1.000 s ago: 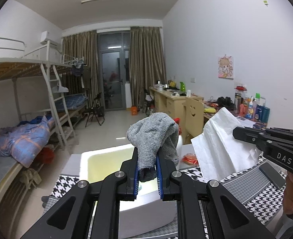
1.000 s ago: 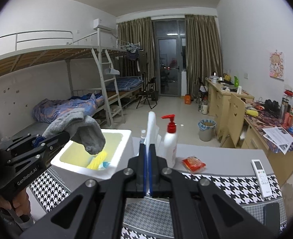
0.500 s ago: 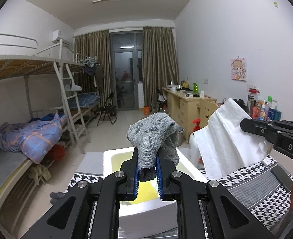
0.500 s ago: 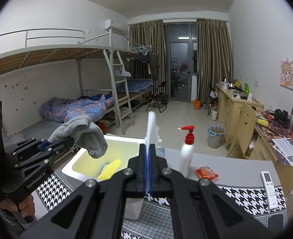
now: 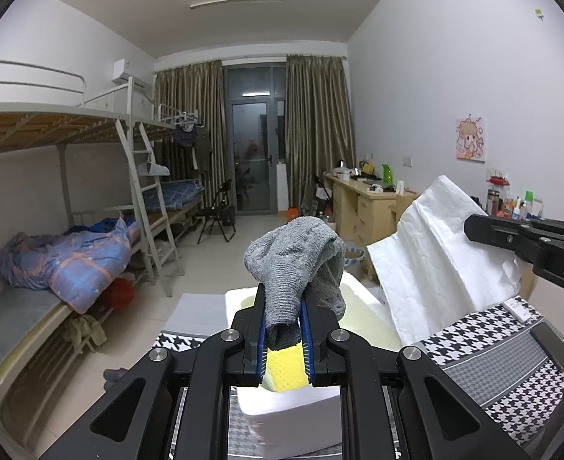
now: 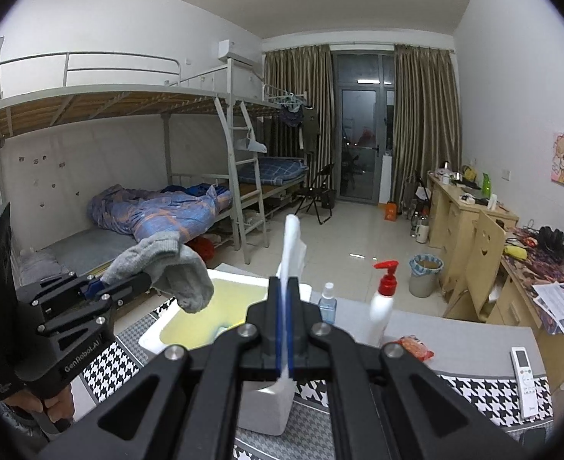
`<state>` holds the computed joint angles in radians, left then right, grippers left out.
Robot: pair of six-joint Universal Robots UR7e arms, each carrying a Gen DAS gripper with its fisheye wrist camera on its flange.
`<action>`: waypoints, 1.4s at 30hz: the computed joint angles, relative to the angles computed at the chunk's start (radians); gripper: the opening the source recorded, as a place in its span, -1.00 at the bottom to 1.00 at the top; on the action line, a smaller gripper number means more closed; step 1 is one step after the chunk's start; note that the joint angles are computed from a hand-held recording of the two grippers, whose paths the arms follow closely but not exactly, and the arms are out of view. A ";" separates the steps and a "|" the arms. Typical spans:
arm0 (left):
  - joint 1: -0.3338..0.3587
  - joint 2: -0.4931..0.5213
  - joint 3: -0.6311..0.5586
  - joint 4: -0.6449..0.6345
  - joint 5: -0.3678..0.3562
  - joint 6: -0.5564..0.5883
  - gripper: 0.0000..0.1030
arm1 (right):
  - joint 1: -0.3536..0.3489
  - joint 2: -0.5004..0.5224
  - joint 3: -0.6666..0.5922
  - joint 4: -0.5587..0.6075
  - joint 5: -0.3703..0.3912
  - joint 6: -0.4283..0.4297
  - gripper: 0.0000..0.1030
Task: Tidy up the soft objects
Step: 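Lift and carry the gray cloth and white tissue with both tools over the foam box, then lower the white tissue into the foam box and open the right gripper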
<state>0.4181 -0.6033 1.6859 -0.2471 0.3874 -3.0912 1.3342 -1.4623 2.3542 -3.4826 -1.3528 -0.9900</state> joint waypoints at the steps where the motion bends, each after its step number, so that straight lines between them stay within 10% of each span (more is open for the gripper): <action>1: 0.000 -0.003 0.005 -0.006 -0.006 0.002 -0.70 | 0.002 0.004 -0.001 0.001 -0.002 -0.001 -0.93; 42: 0.033 -0.023 0.023 0.005 -0.023 -0.038 -0.70 | 0.084 0.162 -0.107 0.125 -0.195 0.007 -0.90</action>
